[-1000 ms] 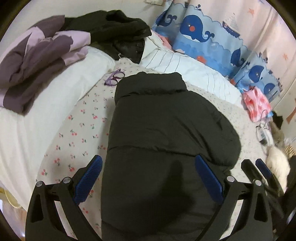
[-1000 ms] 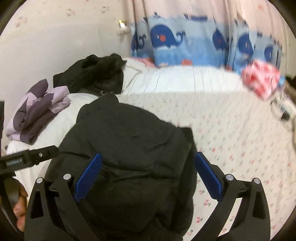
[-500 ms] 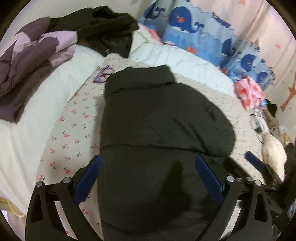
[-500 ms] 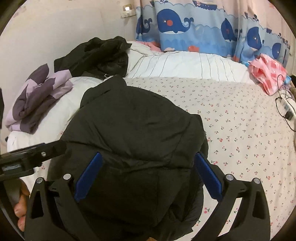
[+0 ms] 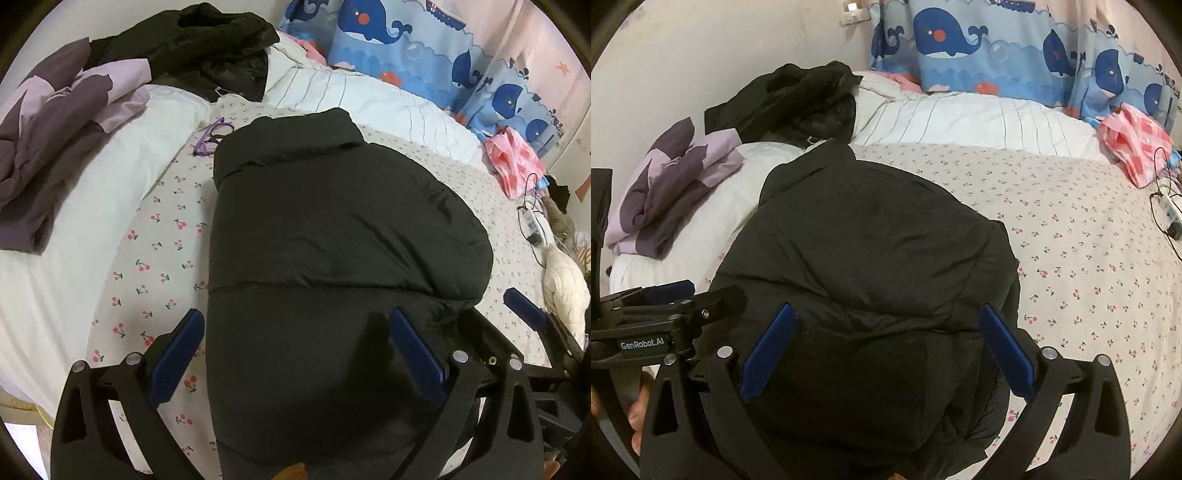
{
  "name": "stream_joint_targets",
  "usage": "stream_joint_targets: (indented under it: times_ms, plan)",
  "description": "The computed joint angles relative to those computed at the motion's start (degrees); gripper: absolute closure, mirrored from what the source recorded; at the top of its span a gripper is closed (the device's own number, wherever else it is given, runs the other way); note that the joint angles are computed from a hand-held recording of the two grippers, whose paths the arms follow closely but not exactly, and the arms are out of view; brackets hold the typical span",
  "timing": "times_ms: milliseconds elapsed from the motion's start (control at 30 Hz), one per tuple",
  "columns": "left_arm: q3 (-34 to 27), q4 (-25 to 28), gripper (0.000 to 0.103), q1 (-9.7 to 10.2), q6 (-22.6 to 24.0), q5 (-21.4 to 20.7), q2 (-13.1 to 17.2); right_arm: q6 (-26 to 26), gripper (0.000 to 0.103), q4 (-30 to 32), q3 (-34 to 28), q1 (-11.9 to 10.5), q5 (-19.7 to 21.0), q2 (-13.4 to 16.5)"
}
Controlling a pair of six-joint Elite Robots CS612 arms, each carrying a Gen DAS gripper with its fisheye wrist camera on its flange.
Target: Fold large clothes
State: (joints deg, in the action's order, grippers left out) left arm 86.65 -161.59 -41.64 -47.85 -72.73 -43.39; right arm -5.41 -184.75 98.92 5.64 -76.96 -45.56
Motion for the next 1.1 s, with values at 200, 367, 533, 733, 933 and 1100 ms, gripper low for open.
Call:
stream_joint_targets:
  times_ms: [200, 367, 533, 733, 933, 1100]
  plan:
    - [-0.25, -0.43, 0.007, -0.45, 0.03, 1.98, 0.09, 1.66, 0.007, -0.45, 0.31, -0.53, 0.35, -0.27]
    - [-1.30, 0.92, 0.007, -0.72, -0.21, 2.60, 0.58, 1.92, 0.007, 0.72, 0.17, -0.66, -0.08, -0.33]
    - [-1.65, 2.18, 0.007, -0.79, -0.42, 2.84, 0.77, 2.20, 0.007, 1.62, -0.03, -0.60, -1.07, -0.37]
    - [-2.07, 4.29, 0.007, -1.44, 0.10, 5.51, 0.88, 1.54, 0.007, 3.24, -0.21, -0.72, -1.68, -0.39]
    - [-2.24, 4.97, 0.007, -1.64, -0.34, 7.05, 0.98, 1.38, 0.007, 3.35, -0.23, -0.82, -1.53, -0.32]
    - [-2.13, 5.83, 0.007, -2.04, -0.23, 9.27, 0.85, 0.80, 0.007, 2.93, -0.18, -0.67, -1.93, -0.25]
